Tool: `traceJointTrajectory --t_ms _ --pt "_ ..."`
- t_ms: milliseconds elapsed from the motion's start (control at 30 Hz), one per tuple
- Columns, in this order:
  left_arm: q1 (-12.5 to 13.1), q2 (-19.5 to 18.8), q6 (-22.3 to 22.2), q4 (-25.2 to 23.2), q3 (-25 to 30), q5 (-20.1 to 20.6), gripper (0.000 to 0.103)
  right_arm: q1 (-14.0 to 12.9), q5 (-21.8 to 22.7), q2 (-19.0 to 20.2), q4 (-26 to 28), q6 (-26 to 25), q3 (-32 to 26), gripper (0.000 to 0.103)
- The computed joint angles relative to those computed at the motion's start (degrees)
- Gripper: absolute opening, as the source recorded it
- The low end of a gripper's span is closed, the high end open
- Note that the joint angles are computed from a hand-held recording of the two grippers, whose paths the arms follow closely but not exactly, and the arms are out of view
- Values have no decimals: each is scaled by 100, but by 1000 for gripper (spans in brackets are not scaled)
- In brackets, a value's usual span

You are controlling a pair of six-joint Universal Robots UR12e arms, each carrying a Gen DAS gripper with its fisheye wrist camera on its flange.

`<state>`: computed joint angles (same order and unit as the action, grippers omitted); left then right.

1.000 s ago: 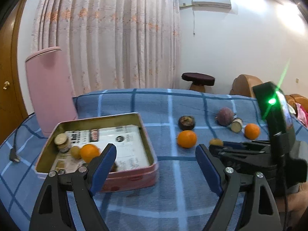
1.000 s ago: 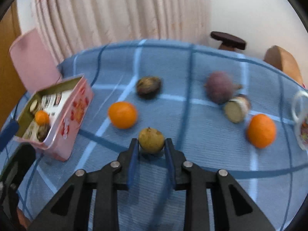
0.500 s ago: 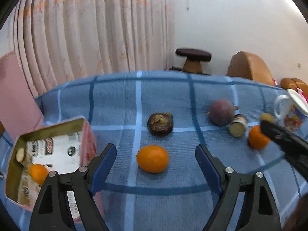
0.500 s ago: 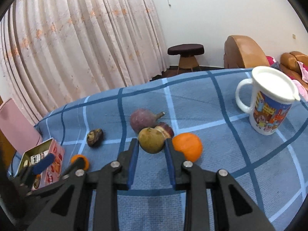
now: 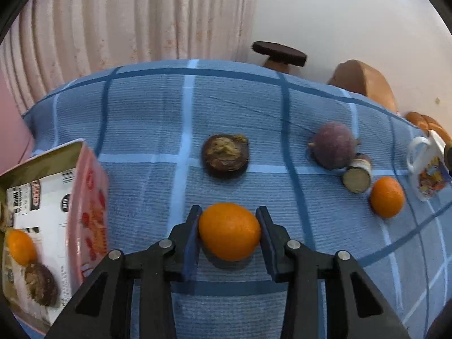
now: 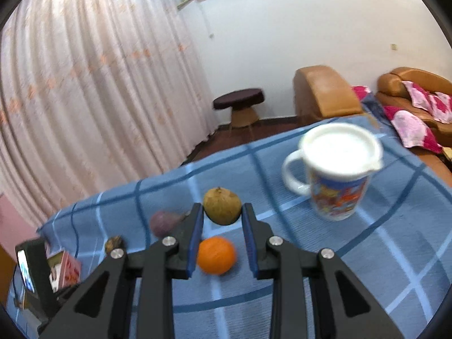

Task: Organize fruits
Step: 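Grasp an orange with the left gripper while the right gripper grasps a yellow-brown round fruit, then carry the orange and yellow-brown fruit over the tin box with both grippers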

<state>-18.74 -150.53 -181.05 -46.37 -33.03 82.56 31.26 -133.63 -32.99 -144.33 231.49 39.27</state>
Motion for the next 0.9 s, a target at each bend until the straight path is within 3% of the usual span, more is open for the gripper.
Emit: traceJointTrajectory --t_ms 133,300,367,567,800,900 --pt "63 181 -83 447 -397 -433 41 12 -476 -127 145 427 203 31" --pt "88 589 3 2232 -1391 -695 41 -10 -508 -190 223 671 323 31" --pt "85 695 54 2701 -1650 -725 41 -9 -431 -143 236 571 245 31" --pt "168 783 -116 3007 -1851 -905 41 69 -526 251 490 -69 -431 31" --pt "153 928 -192 3378 -2192 -586 41 153 -536 563 132 -655 -816 31" --pt "127 963 -54 3533 -2277 -420 41 160 -390 685 249 -795 -1016 31"
